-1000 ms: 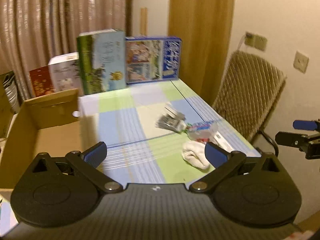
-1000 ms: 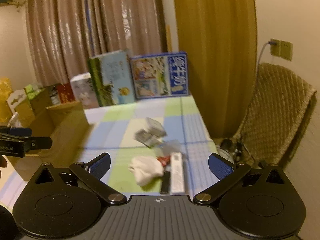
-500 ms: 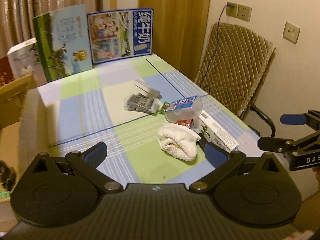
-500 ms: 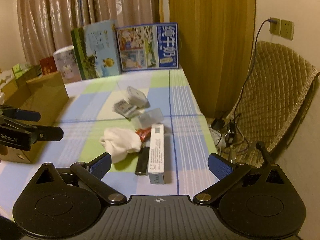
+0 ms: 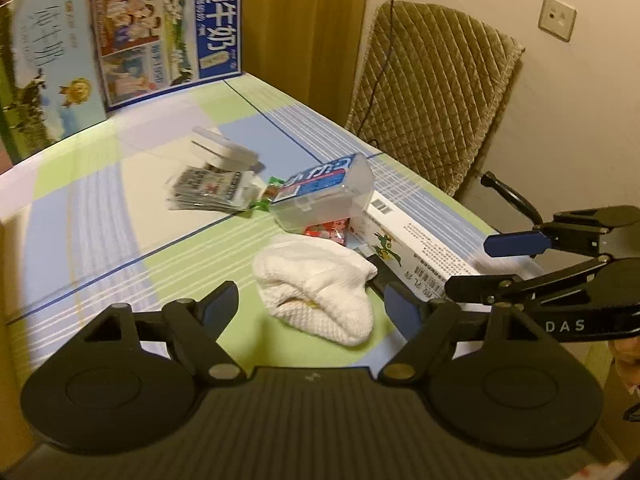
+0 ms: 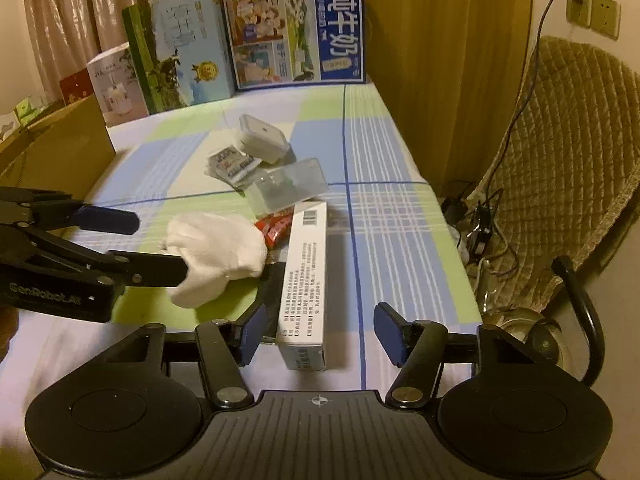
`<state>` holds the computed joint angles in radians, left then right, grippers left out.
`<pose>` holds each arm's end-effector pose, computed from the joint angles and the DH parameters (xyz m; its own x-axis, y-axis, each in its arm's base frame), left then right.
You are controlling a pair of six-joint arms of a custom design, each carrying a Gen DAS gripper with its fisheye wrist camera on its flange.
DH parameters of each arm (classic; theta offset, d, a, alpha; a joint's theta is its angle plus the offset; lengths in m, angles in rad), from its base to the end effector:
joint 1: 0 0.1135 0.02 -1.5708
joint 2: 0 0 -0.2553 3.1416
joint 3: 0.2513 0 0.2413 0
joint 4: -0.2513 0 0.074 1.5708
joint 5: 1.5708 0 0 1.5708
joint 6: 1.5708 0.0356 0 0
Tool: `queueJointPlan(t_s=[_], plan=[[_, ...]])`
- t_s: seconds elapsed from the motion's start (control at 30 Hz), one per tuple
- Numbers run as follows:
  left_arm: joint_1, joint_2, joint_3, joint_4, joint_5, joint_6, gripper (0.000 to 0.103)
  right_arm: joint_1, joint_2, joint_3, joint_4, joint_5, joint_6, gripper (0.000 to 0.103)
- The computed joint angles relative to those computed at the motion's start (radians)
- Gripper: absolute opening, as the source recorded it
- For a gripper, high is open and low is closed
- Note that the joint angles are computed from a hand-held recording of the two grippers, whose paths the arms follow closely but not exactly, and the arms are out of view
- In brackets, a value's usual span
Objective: Organize objects
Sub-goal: 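Grasp the white cloth bundle with the left tool while the right grasps the white box, then carry the cloth and white box to the cardboard box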
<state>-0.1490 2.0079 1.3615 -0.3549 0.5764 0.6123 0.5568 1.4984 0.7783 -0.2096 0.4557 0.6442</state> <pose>0.3994 -0.0796 0.1645 -0.4430 0.5538 -0.7051 0.8184 0.5709 -0.0657 0.2461 0.1348 0.1742 -0.6948 0.2027 -0.6900 0.2079 0.9751 0.0772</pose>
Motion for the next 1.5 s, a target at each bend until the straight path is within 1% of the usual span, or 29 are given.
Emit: queueJointPlan(t_s=[0.17,0.23,0.27,0.3,0.37,0.4,0.43,0.47,0.53,0.63,0.77,0.87,0.97,1.0,1.03,1.13,1.2,1.3,1.33,1.37,1.43,1.5], plan=[[-0.032,0.054,0.029,0.015,-0.022,-0.001,0.071,-0.032,0.04,0.007,0.04,-0.034,-0.035,0.057],[-0.041,0.075,0.043,0.018,-0.04,0.001,0.065,-0.038,0.056,0.014,0.049,-0.04,-0.047,0.056],[-0.043,0.087,0.054,0.015,-0.044,0.0,0.063,-0.043,0.067,0.019,0.055,-0.045,-0.055,0.054],[-0.044,0.097,0.064,0.011,-0.048,0.0,0.056,-0.05,0.079,0.022,0.062,-0.052,-0.064,0.052],[-0.042,0.105,0.073,0.006,-0.055,0.004,0.05,-0.061,0.1,0.029,0.071,-0.069,-0.07,0.043],[-0.038,0.107,0.077,-0.002,-0.051,0.008,0.046,-0.066,0.108,0.031,0.077,-0.077,-0.071,0.041],[-0.033,0.103,0.076,-0.007,-0.048,0.013,0.04,-0.07,0.112,0.031,0.081,-0.083,-0.073,0.035],[-0.027,0.094,0.071,-0.012,-0.049,0.021,0.038,-0.069,0.115,0.033,0.081,-0.083,-0.071,0.022],[-0.011,0.069,0.048,-0.014,-0.054,0.035,0.034,-0.058,0.115,0.039,0.058,-0.07,-0.054,0.023],[0.032,0.019,0.0,-0.032,-0.052,0.077,0.033,-0.026,0.079,0.022,0.014,-0.054,-0.01,0.023],[0.101,-0.042,-0.056,-0.084,-0.046,0.151,0.033,0.057,-0.002,-0.012,-0.09,-0.016,0.081,0.023],[0.131,-0.061,-0.059,-0.135,-0.029,0.175,0.037,0.107,-0.033,-0.043,-0.12,0.002,0.124,0.023],[0.128,-0.077,-0.094,-0.093,-0.036,0.174,0.046,0.105,-0.039,-0.057,-0.11,-0.01,0.147,0.025],[0.124,-0.084,-0.113,-0.062,-0.046,0.168,0.053,0.101,-0.04,-0.057,-0.107,-0.011,0.151,0.025],[0.122,-0.088,-0.128,-0.034,-0.052,0.16,0.054,0.099,-0.038,-0.052,-0.105,-0.004,0.149,0.027],[0.121,-0.073,-0.126,-0.015,-0.04,0.144,0.057,0.091,-0.026,-0.037,-0.096,0.004,0.131,0.033],[0.118,-0.061,-0.122,-0.006,-0.039,0.143,0.059,0.08,-0.008,-0.027,-0.083,0.0,0.117,0.033],[0.114,-0.044,-0.113,-0.012,-0.034,0.138,0.058,0.06,0.019,-0.019,-0.063,-0.01,0.102,0.033],[0.112,-0.041,-0.111,-0.016,-0.033,0.14,0.054,0.055,0.029,-0.013,-0.061,-0.011,0.101,0.033],[0.111,-0.039,-0.111,-0.017,-0.033,0.141,0.052,0.049,0.04,-0.008,-0.059,-0.012,0.098,0.033],[0.111,-0.038,-0.109,-0.026,-0.03,0.144,0.043,0.044,0.056,0.002,-0.058,-0.005,0.093,0.033],[0.112,-0.039,-0.108,-0.032,-0.029,0.144,0.039,0.04,0.069,0.014,-0.059,-0.002,0.088,0.033]])
